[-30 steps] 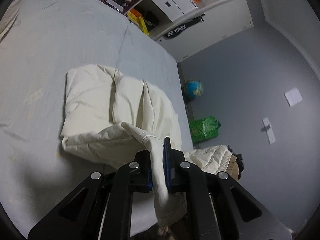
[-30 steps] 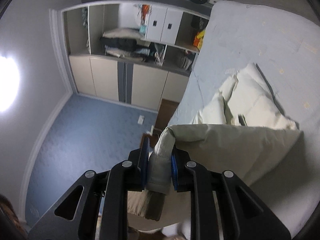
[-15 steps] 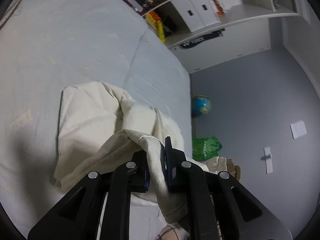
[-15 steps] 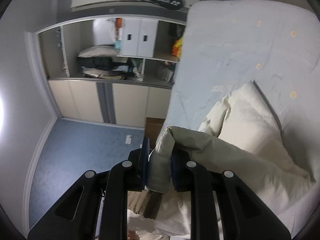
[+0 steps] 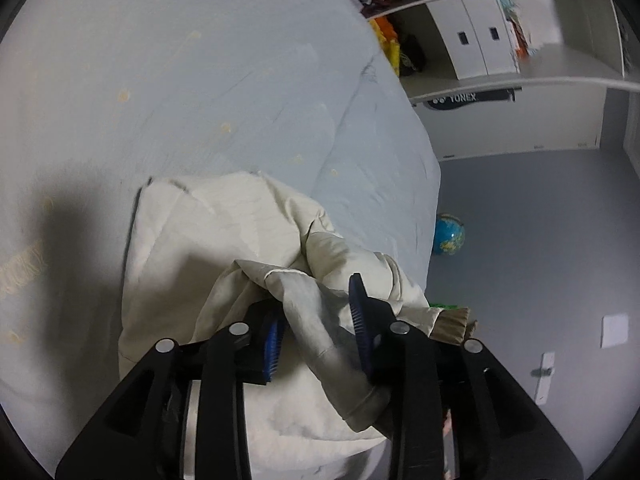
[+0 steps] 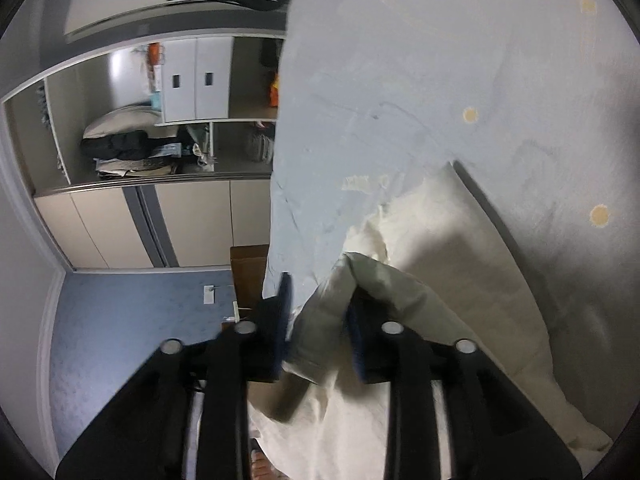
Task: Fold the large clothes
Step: 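Grasp the hem with both grippers and fold it up toward the hood, then open both grippers and release the folded hem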
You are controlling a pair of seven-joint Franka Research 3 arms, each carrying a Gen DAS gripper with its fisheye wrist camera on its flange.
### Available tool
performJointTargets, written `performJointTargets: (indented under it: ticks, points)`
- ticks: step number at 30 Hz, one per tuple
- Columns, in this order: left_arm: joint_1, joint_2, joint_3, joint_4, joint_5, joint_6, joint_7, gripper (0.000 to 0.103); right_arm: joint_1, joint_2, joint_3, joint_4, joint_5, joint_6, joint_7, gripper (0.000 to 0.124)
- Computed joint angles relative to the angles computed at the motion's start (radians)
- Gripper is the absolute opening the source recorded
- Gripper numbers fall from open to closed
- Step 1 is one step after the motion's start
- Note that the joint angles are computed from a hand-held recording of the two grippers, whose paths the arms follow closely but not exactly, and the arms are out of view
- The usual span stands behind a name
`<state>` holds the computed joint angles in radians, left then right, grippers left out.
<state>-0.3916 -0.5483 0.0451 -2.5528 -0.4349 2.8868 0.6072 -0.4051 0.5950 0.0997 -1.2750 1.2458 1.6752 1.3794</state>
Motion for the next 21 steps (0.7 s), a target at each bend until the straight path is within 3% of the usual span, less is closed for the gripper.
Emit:
performJointTargets:
  ticks: [2,3,5,6,7,8,10,14,18,21]
  points:
    - [-0.017,-0.017,0.012,-0.014,-0.011,0.012,0.014,0.04,-0.006,0.009,0.004,0.011,0.007,-0.015,0.01,0.054]
    - [-0.027,-0.037,0.017,-0.027,-0.017,0.019,0.021,0.043,-0.011,0.01,0.007,0.014,0.017,-0.019,0.009,0.057]
    - [-0.022,-0.071,0.001,-0.048,-0.034,0.04,0.03,0.059,-0.025,0.001,0.009,0.008,0.044,-0.01,0.013,0.07]
    - [0.022,-0.099,-0.032,-0.057,0.021,0.019,-0.024,0.082,-0.033,-0.016,0.006,-0.01,0.063,0.01,0.015,0.073]
    - [0.101,-0.124,-0.092,-0.055,0.079,-0.023,-0.082,0.096,-0.041,-0.03,0.005,-0.028,0.088,0.027,0.014,0.075]
    - [0.151,-0.154,-0.125,-0.059,0.126,-0.05,-0.123,0.096,-0.055,-0.051,0.007,-0.06,0.134,0.048,0.005,0.077]
    - [0.173,-0.209,-0.139,-0.071,0.168,-0.067,-0.166,0.096,-0.068,-0.079,-0.001,-0.088,0.174,0.052,-0.014,0.077]
    - [0.212,-0.217,-0.195,0.037,0.326,-0.273,-0.194,0.096,-0.054,-0.12,-0.029,-0.063,0.104,-0.019,-0.111,0.078]
    - [0.228,-0.085,-0.299,0.243,0.51,-0.449,-0.177,0.096,-0.007,-0.208,-0.058,-0.094,0.016,-0.051,-0.26,0.078]
    - [0.224,0.04,-0.367,0.385,0.643,-0.536,-0.161,0.096,0.063,-0.295,-0.085,-0.138,-0.099,-0.047,-0.388,0.078]
